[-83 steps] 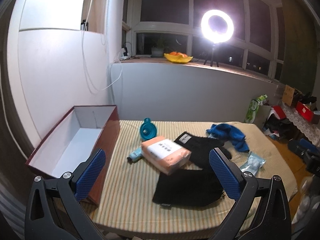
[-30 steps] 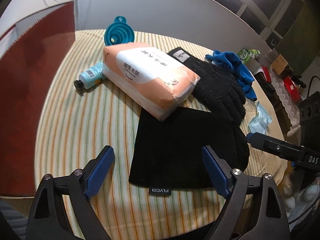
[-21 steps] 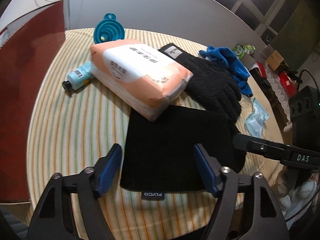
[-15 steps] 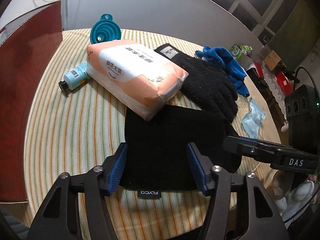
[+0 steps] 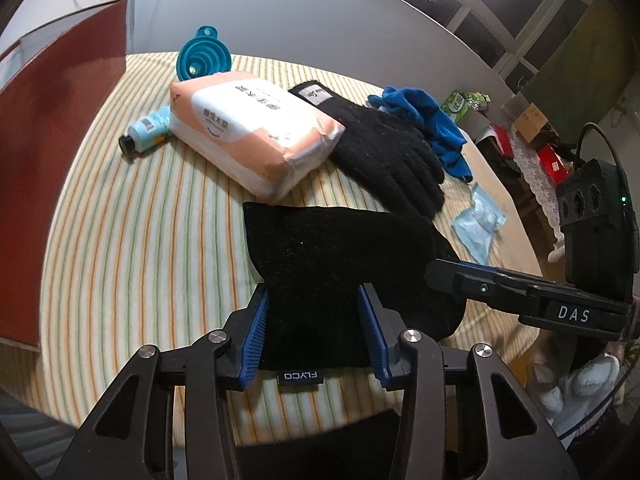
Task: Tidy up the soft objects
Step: 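Carry the black pouch with the left tool into the box and release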
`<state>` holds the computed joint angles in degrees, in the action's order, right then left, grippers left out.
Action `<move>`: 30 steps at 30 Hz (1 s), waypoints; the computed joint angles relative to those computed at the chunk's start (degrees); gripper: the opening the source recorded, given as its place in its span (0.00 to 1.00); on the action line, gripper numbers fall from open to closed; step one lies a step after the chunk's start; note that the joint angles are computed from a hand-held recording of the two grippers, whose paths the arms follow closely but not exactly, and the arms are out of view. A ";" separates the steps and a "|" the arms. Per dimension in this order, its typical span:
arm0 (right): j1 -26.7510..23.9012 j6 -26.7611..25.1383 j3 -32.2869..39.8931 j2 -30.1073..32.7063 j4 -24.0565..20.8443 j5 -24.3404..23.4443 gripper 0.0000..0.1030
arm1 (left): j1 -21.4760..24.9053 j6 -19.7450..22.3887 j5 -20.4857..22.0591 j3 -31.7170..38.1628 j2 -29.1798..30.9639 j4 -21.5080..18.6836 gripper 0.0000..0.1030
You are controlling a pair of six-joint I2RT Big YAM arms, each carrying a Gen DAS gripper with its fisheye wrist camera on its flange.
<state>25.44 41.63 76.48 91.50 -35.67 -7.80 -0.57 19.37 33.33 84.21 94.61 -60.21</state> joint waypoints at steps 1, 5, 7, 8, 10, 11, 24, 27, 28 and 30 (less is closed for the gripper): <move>0.11 0.00 -0.11 -0.20 -0.05 0.02 0.34 | 0.10 -0.04 0.18 -0.41 -0.46 -0.02 0.41; 0.84 -0.43 -0.27 -1.31 -0.06 1.02 0.34 | 0.65 -0.21 1.22 -1.95 -3.06 0.72 0.41; 1.18 -0.72 0.11 -1.82 0.08 1.41 0.34 | 1.00 -0.34 1.56 -2.31 -4.12 1.14 0.41; 1.39 -0.99 0.45 -1.96 0.01 1.75 0.34 | 1.25 -0.47 1.85 -2.45 -4.70 1.46 0.41; 2.07 -1.93 1.69 -2.16 -0.33 2.93 0.34 | 1.87 -0.88 2.42 -2.45 -5.78 2.16 0.41; 2.36 -2.42 2.34 -2.14 -0.52 3.31 0.34 | 2.20 -0.98 2.53 -2.43 -6.16 2.46 0.41; 5.80 -10.81 19.58 5.91 -5.83 4.60 0.34 | 8.47 -3.65 3.96 0.57 -8.51 7.01 0.41; 6.68 -12.35 23.89 8.60 -7.42 4.76 0.34 | 9.99 -4.20 3.40 1.59 -8.07 7.81 0.41; 7.02 -13.06 26.45 10.24 -8.53 4.63 0.34 | 10.33 -4.46 3.09 1.71 -8.01 8.15 0.41; 7.65 -14.11 30.32 12.47 -10.20 4.71 0.34 | 11.31 -5.02 2.56 2.36 -7.55 8.81 0.41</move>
<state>33.09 27.52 106.80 103.97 -45.88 -3.09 10.74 14.35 35.89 86.58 87.05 -51.40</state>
